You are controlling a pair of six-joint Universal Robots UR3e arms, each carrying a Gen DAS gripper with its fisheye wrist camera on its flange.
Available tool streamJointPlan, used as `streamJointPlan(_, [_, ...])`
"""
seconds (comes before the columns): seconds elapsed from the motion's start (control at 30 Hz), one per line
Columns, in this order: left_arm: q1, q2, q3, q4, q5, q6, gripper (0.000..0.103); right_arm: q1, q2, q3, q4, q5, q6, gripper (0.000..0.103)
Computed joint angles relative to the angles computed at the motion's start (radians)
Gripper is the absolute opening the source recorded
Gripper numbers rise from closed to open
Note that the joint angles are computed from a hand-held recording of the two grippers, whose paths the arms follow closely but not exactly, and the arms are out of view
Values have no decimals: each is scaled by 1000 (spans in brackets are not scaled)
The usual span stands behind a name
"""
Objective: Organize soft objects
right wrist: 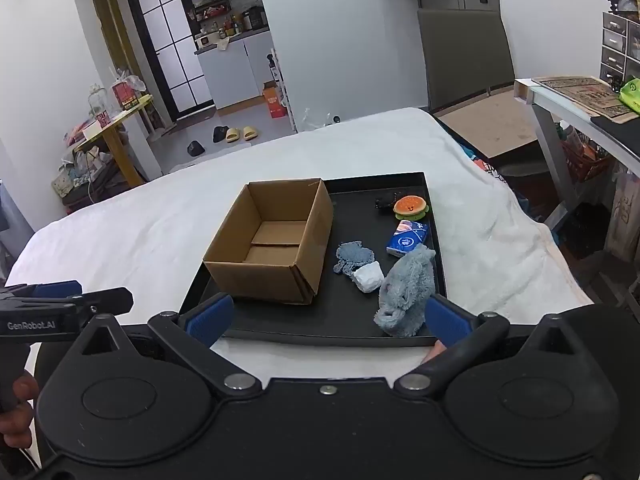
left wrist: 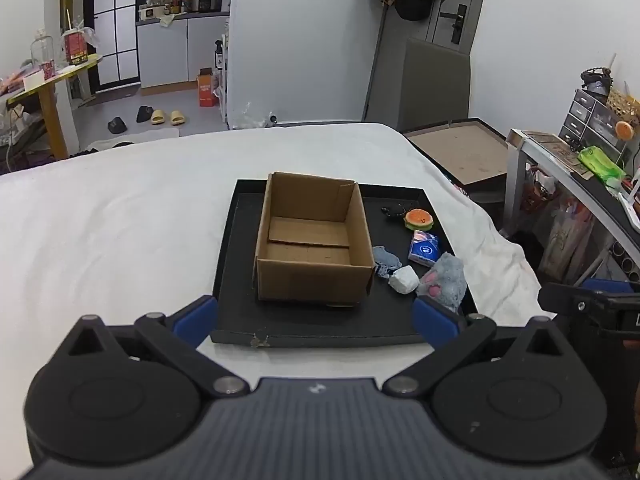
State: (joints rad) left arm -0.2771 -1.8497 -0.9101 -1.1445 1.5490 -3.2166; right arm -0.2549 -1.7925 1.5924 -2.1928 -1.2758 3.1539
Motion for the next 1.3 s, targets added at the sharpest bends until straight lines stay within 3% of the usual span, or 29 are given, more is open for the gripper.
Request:
streamJointPlan(0.1, [-41, -24, 24, 7, 39, -1, 103, 1, 5, -5, -5, 4, 0, 103])
streamJointPlan(0.2, [16, 39, -63, 43, -46, 0, 103, 1, 14, -9, -16, 1, -3, 103])
streamJointPlan(1.3, [34, 76, -82, 47, -48, 30, 103, 23, -7, 2, -46, -35, -14, 103])
